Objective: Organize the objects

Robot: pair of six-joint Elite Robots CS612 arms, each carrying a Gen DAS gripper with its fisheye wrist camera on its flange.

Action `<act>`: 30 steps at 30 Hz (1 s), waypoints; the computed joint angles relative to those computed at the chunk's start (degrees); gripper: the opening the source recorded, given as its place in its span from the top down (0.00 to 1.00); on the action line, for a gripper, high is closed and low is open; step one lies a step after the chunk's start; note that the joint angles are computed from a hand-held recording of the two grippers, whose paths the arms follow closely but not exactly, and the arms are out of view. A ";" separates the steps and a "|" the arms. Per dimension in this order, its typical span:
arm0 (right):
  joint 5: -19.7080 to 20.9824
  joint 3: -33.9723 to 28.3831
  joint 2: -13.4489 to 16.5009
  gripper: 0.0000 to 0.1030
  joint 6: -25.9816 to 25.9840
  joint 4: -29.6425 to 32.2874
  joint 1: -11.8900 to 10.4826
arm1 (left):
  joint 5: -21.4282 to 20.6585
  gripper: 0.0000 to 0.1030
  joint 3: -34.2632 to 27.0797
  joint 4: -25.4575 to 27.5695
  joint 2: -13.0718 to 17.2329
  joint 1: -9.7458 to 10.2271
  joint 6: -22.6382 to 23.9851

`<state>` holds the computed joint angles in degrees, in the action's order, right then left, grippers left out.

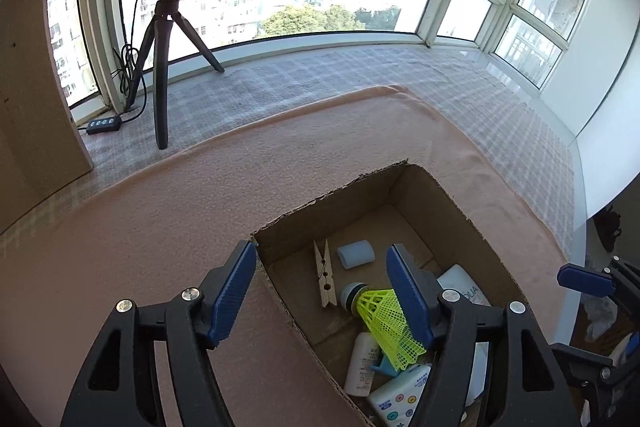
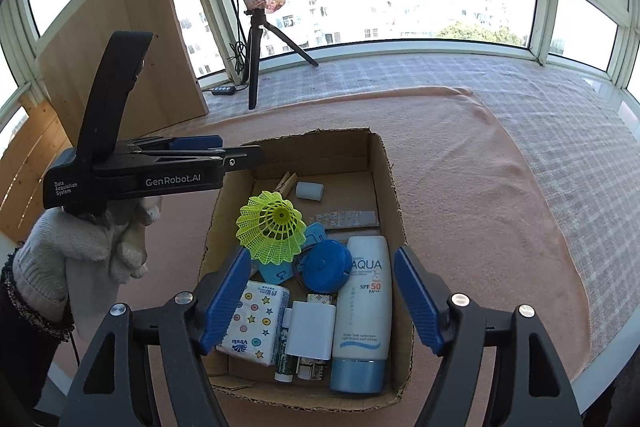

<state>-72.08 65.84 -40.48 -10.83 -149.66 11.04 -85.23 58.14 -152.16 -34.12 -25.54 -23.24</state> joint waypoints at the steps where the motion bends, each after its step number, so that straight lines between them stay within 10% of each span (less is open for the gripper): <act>1: 0.04 0.07 -0.05 0.32 -0.01 -0.09 0.02 | 0.09 0.31 0.21 -0.06 -0.15 0.01 -0.04; 30: -0.45 3.15 -2.34 0.25 1.87 -3.37 2.88 | 9.70 0.31 21.09 -6.85 -13.65 -0.88 -4.09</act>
<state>-72.53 68.99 -42.82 -8.96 -153.03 13.91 -75.52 79.24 -159.01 -47.78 -26.42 -27.33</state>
